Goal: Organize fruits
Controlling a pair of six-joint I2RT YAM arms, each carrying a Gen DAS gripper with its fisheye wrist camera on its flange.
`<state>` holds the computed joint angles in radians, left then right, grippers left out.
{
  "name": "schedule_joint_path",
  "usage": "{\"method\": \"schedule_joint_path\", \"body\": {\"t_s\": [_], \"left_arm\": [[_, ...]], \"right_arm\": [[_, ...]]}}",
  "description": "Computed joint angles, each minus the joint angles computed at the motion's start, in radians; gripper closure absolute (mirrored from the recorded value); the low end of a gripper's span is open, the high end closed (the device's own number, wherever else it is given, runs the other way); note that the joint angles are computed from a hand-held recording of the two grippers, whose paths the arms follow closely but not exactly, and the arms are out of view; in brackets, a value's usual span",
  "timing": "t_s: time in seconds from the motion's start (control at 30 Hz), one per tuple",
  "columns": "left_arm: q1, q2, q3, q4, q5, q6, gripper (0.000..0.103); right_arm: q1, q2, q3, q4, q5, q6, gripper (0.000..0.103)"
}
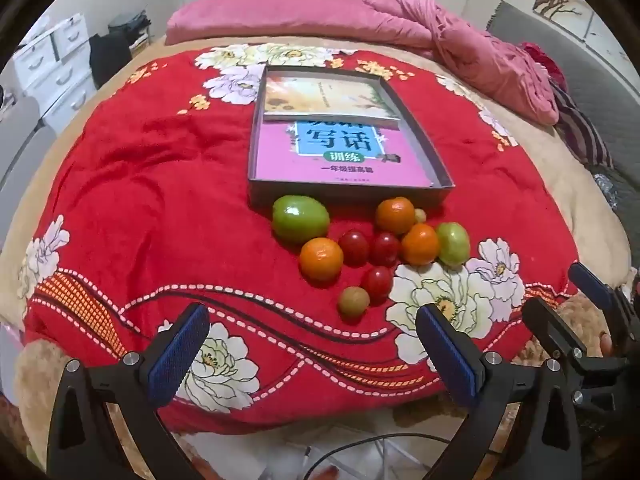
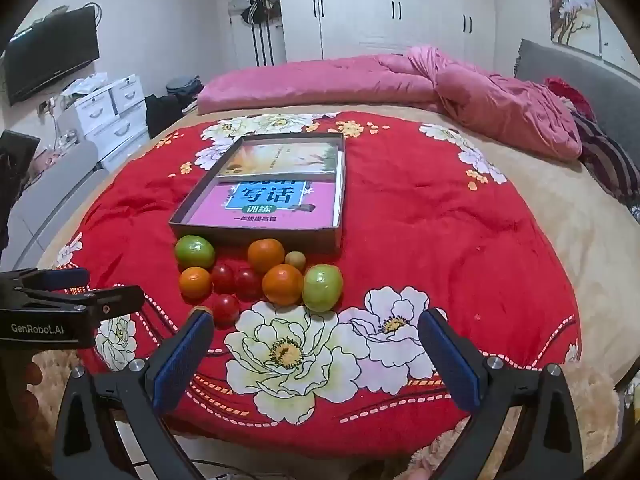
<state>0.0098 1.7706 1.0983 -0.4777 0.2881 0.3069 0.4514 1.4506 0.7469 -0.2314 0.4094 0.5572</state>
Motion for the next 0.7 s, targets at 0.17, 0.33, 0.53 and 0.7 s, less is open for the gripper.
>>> {"method": "schedule_joint_path", "body": {"t_s": [0.17,0.33,0.53,0.7], "left_arm": [[-0.025,0.004,0.047,-0.051,-0.01,-0.033,0.0],[-0.024,-0.026,0.012,-0.012,0.004,-0.026,0.0],[-0.006,-0.046,-0.034,0.021,0.03,0.015,0.0],[-0.007,-0.05,-0.041,0.027,0.034,0.016,0.0]], "right_arm": [[-0.017,0.012,0.01,-0.005,-0.009,0.009,0.0],[0.021,-0.015,0.012,-0.013,0.017,-0.011,0.0],[0.026,-0.039,0.006,-0.033,0.021,0.002,0.0],[0.021,-0.006,0.008,-0.004,0.015,-0.011,0.0]]}}
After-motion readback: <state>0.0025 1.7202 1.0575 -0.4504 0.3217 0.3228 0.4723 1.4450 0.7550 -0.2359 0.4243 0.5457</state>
